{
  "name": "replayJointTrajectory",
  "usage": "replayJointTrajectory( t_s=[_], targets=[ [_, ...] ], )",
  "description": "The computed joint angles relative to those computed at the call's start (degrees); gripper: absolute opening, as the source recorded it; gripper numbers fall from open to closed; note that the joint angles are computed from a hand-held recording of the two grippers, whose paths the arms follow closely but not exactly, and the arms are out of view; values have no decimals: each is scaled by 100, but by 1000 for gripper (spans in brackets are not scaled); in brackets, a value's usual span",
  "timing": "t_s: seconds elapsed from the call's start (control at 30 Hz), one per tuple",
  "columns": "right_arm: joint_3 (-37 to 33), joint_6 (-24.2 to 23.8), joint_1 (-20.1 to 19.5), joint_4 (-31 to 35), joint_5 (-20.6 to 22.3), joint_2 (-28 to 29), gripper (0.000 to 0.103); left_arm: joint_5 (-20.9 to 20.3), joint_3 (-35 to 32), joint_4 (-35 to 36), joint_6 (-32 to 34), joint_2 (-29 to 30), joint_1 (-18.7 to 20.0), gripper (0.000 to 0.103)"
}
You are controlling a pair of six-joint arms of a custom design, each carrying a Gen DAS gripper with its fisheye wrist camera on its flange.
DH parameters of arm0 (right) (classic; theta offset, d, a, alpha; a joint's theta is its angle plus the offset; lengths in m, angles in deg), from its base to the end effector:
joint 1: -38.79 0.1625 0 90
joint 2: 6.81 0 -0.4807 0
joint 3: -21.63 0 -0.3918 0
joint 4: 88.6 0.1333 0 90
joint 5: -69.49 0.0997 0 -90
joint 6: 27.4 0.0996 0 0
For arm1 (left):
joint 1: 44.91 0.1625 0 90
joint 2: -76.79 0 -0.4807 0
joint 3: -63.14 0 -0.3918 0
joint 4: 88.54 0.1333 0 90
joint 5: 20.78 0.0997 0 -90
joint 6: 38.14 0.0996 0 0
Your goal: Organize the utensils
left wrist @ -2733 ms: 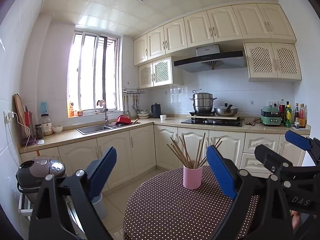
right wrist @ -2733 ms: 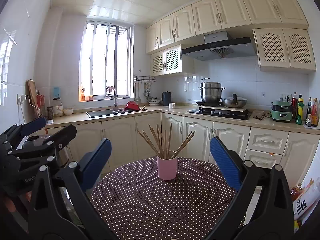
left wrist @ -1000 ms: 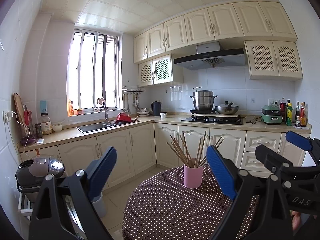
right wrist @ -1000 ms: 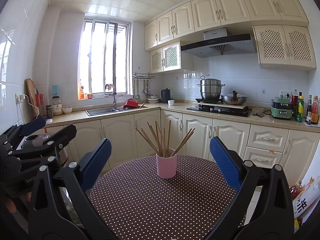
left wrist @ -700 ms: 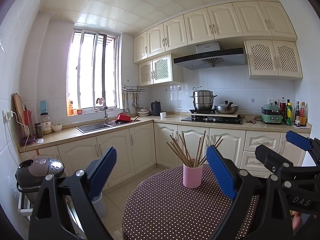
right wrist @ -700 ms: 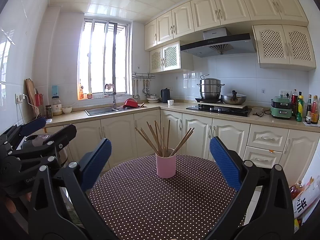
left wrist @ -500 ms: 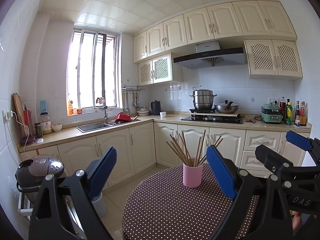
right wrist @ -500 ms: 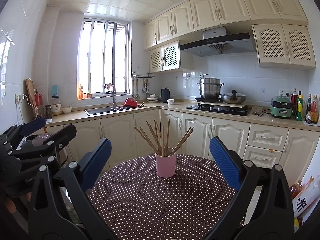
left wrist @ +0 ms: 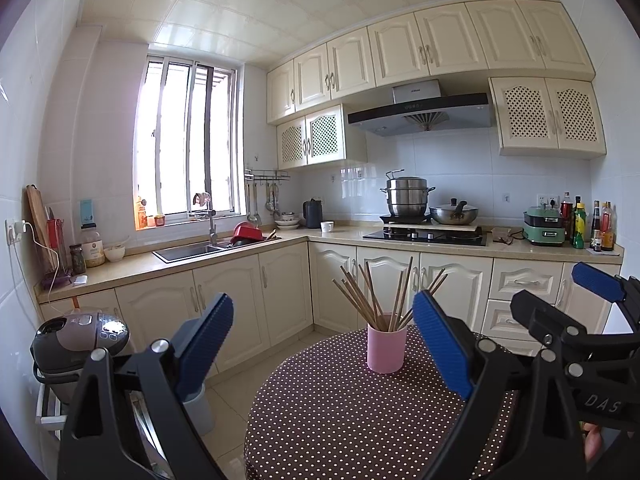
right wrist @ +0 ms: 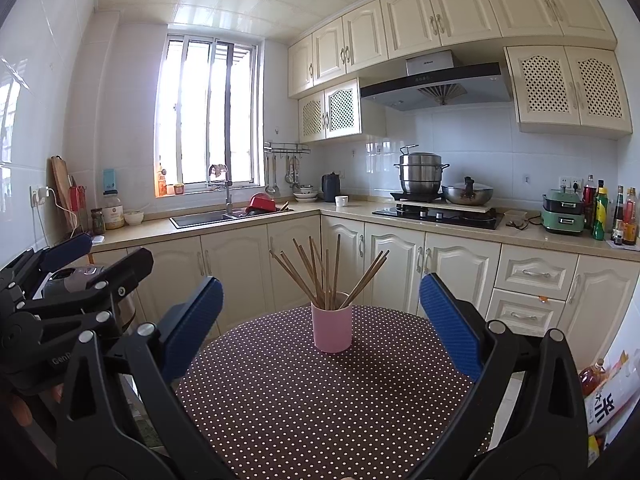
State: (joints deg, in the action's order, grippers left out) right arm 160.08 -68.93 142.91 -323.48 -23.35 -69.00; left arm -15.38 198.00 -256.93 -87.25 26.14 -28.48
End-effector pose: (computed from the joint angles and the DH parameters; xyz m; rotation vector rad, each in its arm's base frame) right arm 0.2334 -0.4015 0.2637 1.0698 -2.1128 1.5559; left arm -0.3606 -0.3487 0.1436 0.4564 1.6538 -1.6101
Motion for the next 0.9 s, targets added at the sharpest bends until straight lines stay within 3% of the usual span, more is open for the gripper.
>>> replayJointTrajectory(
  t_s=[0.27,0.5,0.9],
  targets=[
    [-14,6,6,39,-13,-2,97,-8,-4,-21,16,3,12,90],
    [-16,16,-2,17,-28,46,97,-17,46,-639,424,171,10,90],
    [-17,25,-8,8,-39,68,97,-44,64,-825,559,204,17,90]
  ],
)
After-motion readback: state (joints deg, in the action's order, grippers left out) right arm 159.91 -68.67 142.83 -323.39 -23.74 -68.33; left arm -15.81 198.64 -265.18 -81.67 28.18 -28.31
